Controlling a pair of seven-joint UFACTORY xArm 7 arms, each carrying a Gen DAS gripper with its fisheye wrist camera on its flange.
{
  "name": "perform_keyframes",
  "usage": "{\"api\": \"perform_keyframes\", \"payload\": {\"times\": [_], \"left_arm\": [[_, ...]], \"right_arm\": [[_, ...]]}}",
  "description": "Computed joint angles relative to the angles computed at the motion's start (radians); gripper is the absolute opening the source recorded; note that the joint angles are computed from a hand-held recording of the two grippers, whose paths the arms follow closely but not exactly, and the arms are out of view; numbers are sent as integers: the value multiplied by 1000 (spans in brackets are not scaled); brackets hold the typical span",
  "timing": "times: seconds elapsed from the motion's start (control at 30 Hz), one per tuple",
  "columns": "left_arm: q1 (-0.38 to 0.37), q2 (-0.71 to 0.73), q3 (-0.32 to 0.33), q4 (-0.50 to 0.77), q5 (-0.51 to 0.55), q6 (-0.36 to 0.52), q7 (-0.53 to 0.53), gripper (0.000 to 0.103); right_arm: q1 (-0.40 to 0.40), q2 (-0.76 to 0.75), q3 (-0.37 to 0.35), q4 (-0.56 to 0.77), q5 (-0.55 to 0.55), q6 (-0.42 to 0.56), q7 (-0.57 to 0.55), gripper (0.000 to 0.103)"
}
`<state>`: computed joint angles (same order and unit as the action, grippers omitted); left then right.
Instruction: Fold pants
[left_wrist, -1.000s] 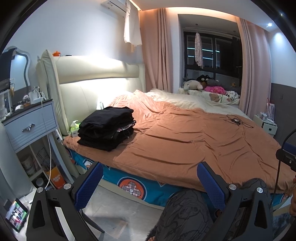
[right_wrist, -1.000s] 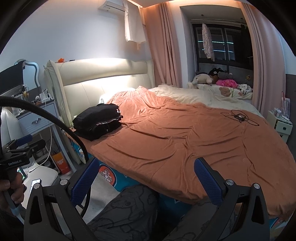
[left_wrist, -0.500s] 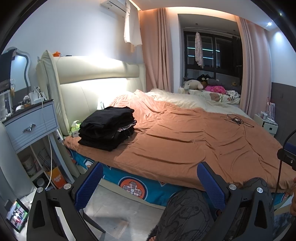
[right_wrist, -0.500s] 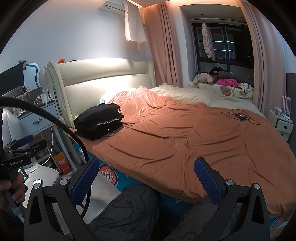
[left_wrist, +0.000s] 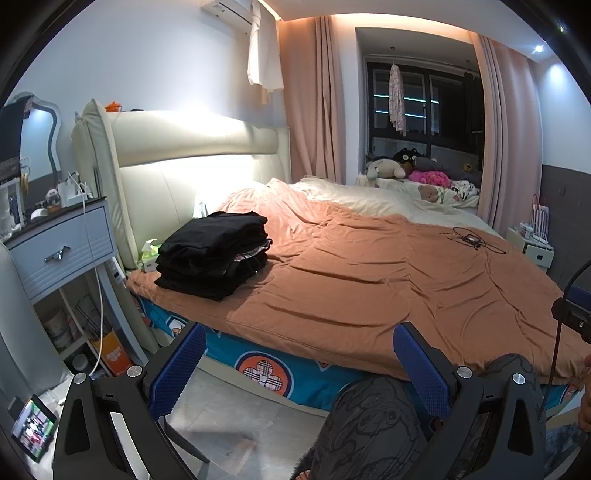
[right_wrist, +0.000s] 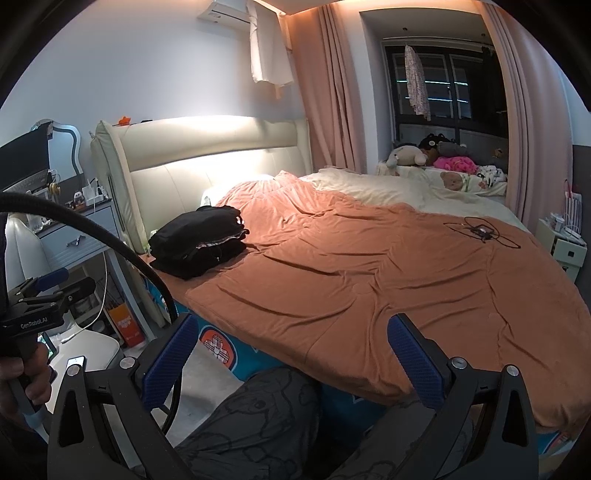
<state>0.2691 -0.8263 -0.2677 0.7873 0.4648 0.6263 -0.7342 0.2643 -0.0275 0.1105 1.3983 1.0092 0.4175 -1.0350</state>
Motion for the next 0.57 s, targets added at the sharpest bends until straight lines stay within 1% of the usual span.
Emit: {"api": "perform_keyframes", "payload": {"times": [0.57], "left_arm": [[3, -6, -6, -9, 5, -8, -13, 102]], "right_arm": [[4, -3, 1, -3, -9, -4, 9, 103]]}}
